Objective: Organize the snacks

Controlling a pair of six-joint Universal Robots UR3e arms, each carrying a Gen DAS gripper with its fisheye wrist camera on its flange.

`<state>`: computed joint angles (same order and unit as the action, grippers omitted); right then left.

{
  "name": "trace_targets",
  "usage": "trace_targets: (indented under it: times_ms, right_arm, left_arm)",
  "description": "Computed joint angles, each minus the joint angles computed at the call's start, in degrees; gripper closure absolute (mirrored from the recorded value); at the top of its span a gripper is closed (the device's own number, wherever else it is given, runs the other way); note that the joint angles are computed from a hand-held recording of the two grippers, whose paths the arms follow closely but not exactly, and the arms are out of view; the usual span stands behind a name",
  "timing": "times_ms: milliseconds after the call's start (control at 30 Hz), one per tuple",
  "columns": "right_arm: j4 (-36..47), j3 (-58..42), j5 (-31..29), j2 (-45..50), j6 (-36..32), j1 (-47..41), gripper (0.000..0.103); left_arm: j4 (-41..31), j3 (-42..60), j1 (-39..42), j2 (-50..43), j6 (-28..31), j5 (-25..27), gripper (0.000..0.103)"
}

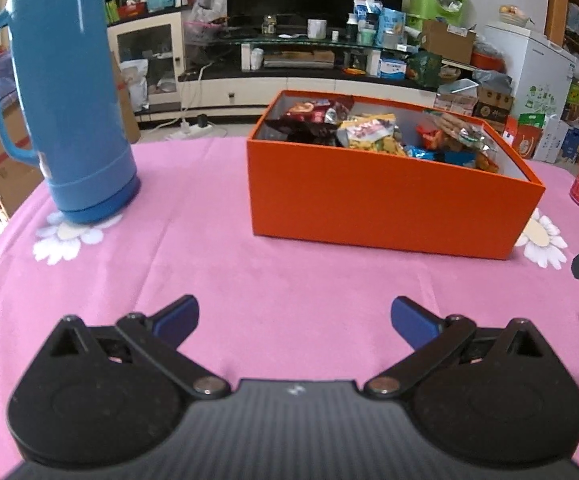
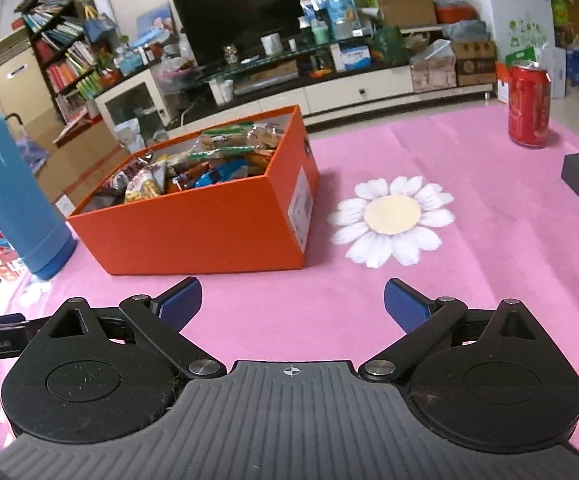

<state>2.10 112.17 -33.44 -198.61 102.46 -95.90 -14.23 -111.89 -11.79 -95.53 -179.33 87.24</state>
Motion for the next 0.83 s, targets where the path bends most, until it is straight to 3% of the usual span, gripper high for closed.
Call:
trace_targets:
  times_ms: [267,533,833]
  right_arm:
    - [11.79,-9.14,-0.71,3.47,-10.70,-2.77,0.014]
    - [15.68,-20.03,-3.09,3.04,-8.98,-5.88,0.014]
    - [22.97,-23.22,-6.04,5.18,-16.48,-8.06,0.013]
  left_arm:
    - [1.08,0.33,-0.57,-0.42,-0.32,2.44,0.002]
    - [0.69,1.34,-1.46,-1.38,-0.76,4.85,0.002]
    - [1.01,0.93,-0.22,-1.15,-1.22,3.53,0.007]
